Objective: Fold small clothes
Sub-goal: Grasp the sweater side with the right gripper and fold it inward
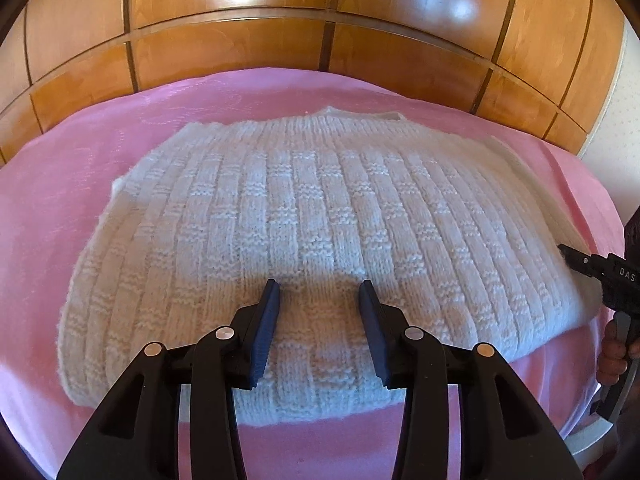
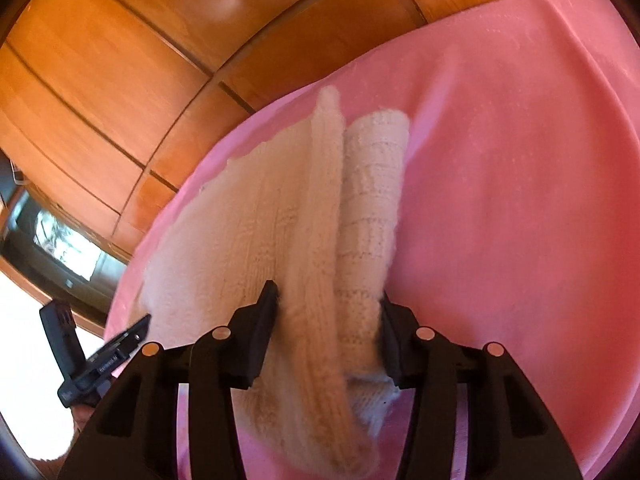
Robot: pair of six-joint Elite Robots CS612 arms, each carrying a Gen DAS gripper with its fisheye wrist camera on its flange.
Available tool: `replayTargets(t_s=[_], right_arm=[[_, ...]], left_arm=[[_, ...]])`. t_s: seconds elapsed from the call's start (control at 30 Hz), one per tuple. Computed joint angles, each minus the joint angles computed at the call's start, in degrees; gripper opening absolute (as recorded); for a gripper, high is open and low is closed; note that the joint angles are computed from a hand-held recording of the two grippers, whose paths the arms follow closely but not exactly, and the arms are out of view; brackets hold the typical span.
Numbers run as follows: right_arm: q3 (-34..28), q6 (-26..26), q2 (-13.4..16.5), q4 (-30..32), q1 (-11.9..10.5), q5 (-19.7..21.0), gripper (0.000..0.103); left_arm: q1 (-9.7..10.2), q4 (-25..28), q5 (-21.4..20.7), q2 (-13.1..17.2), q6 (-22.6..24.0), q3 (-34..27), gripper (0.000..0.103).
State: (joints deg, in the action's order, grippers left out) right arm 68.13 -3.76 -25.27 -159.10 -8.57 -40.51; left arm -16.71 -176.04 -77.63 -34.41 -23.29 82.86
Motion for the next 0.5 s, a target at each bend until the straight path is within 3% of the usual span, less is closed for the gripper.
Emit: replayTargets(t_s=[0.13, 0.23, 0.5], right_arm=[[-0.46, -1.72, -0.29, 1.97, 0.35, -1.05, 0.051], [-0.44, -3.95, -0.96, 4.22, 0.64, -2.18, 0.034], [1.52, -7.07, -3.78, 6.41, 1.38, -3.41, 0.027]], left_arm=[[-0.84, 0.52, 3.09, -0.29, 0.83, 0.38, 0.04], [-0.98, 0.4, 3.63, -0.44, 0.71, 0.6, 0.04], [-0.43, -1.6, 1.67, -0.69, -0.61, 1.54, 0.04]])
